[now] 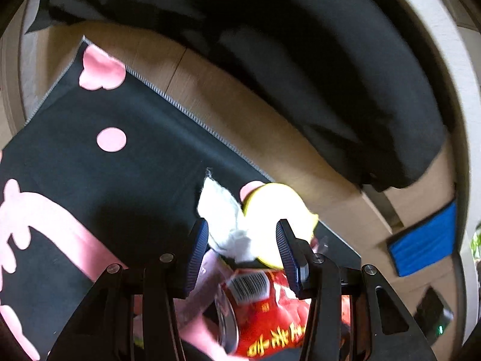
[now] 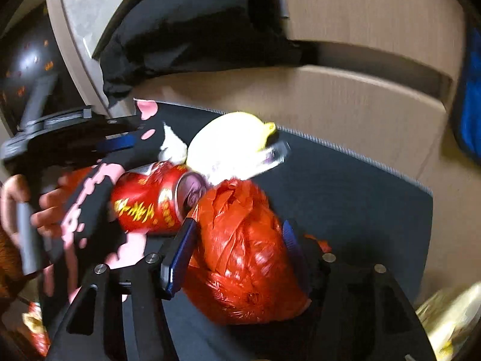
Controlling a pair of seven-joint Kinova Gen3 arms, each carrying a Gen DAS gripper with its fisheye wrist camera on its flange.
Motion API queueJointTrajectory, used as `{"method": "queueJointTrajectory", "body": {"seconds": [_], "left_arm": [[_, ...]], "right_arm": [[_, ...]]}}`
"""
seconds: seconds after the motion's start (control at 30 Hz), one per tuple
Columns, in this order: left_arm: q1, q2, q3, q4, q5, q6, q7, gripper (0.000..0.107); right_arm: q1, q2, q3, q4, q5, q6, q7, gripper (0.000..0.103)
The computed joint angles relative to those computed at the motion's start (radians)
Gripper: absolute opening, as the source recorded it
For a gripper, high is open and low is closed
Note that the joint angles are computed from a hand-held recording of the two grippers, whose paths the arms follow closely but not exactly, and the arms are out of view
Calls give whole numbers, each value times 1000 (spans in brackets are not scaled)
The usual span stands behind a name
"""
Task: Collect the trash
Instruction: 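Move both tools back over the mat toward the red can and tissues, then grasp the white paper strip with the left tool and lift it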
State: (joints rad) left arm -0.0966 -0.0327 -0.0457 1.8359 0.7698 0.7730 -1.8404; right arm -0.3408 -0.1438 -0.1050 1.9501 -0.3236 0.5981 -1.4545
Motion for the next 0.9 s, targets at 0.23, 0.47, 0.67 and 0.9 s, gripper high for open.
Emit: {"method": "queueJointTrajectory", "body": {"seconds": [0.23, 0.47, 0.67, 0.9], "left_arm": [[12, 118, 58, -83, -131, 47, 196, 46], [35, 37, 63, -24, -164, 31, 152, 9], [43, -117, -4, 99, -134, 99, 49, 5], [98, -327, -29, 229, -190, 122, 29, 3]], "right_arm": [[9, -129, 5, 80, -13, 67, -52, 48], [-12, -191, 32, 129, -34, 68, -63, 48], [6, -226, -17, 132, 15, 88, -134, 48], [-16, -270, -55, 139, 51, 134, -195, 50]]}}
